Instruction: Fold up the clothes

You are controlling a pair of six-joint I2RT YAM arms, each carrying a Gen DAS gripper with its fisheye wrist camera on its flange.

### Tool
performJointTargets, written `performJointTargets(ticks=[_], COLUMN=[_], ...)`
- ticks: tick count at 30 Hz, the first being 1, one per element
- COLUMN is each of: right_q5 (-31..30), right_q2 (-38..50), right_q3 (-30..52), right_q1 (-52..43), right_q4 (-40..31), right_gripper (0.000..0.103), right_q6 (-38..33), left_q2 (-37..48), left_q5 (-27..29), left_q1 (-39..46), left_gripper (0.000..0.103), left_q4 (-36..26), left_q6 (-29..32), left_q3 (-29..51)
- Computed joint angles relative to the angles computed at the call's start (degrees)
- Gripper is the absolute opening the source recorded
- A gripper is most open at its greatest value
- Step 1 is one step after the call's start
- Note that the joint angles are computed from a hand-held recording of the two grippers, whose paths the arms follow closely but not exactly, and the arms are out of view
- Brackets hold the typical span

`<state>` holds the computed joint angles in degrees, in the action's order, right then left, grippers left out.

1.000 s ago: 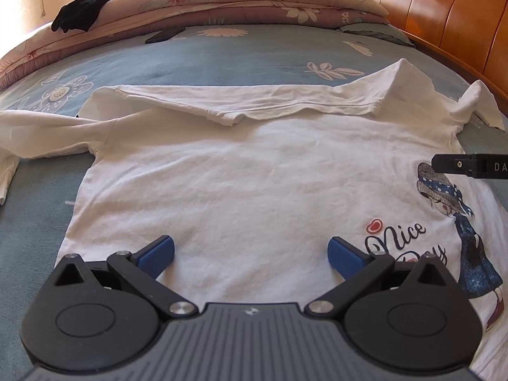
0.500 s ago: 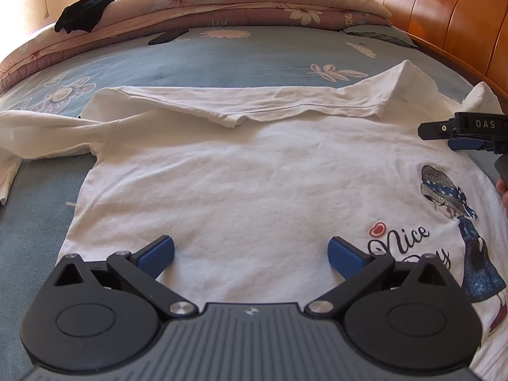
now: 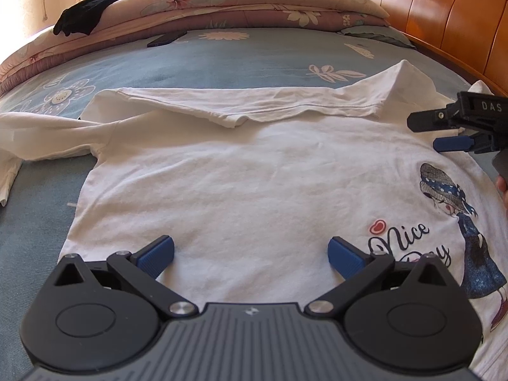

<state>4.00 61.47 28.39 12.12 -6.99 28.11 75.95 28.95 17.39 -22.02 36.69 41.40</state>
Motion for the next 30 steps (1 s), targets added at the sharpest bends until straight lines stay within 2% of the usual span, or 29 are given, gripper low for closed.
performJointTargets(ticks=[2,4,5,8,11,14,18,20,21,23,25,28,30], right_q5=[10.5,16.9,15.4,5.5,2.9,5.5,14.2,19.3,19.9,20.3,24.2,33.4,36.6], right_q2=[1.1,1.4,-0.5,-8.5,-10.3,-5.3,3.4,3.5,2.3,-0.2,-1.7,-4.7,-4.0], right_q3=[2.1,3.0,2.2,-1.0,-0.8,1.8,5.4,4.2,3.6,3.2,4.4,4.7,5.0], right_q1=[2.9,3.8,2.9,0.0,5.2,14.6,25.6,29.6,30.4,30.8,33.6,43.1,49.7], right_q4=[-4.6,-8.1,-8.4,-8.2,-8.9,-8.5,-10.3,-9.6,-10.3,-13.3,-18.9,-27.2,-33.1], right_gripper=[0.103,0.103,0.103,0.103,0.103,0.103,0.103,0.103,0.103,0.103,0.103,0.103,0.103], right_q6=[-0.5,0.1,0.2,0.4,1.2,-0.6,-3.9,-4.7,-3.9,-0.5,5.5,18.6,29.1], left_q2=[0.2,0.4,0.5,2.8,5.3,4.8,3.8,3.4,3.2,2.9,2.8,3.3,3.8], left_q5=[-0.2,-1.4,-2.1,0.6,4.6,4.2,1.5,0.2,-0.7,-2.3,-3.4,-2.5,-1.3], left_q1=[0.3,0.9,1.2,3.9,6.3,6.1,4.4,3.5,3.0,2.1,1.4,2.0,2.5], left_gripper=[0.103,0.103,0.103,0.102,0.102,0.102,0.103,0.102,0.102,0.103,0.102,0.102,0.102], left_q4=[0.3,1.8,2.6,1.1,-2.1,-1.1,1.0,1.7,1.7,1.5,1.1,-1.0,-2.9], left_q6=[-0.4,-3.1,-4.6,-9.0,-12.6,-13.4,-12.3,-11.8,-11.5,-11.3,-11.6,-12.9,-13.4], left_q3=[0.2,0.4,0.5,3.4,6.4,5.6,3.9,3.4,3.2,3.2,3.5,5.0,6.1])
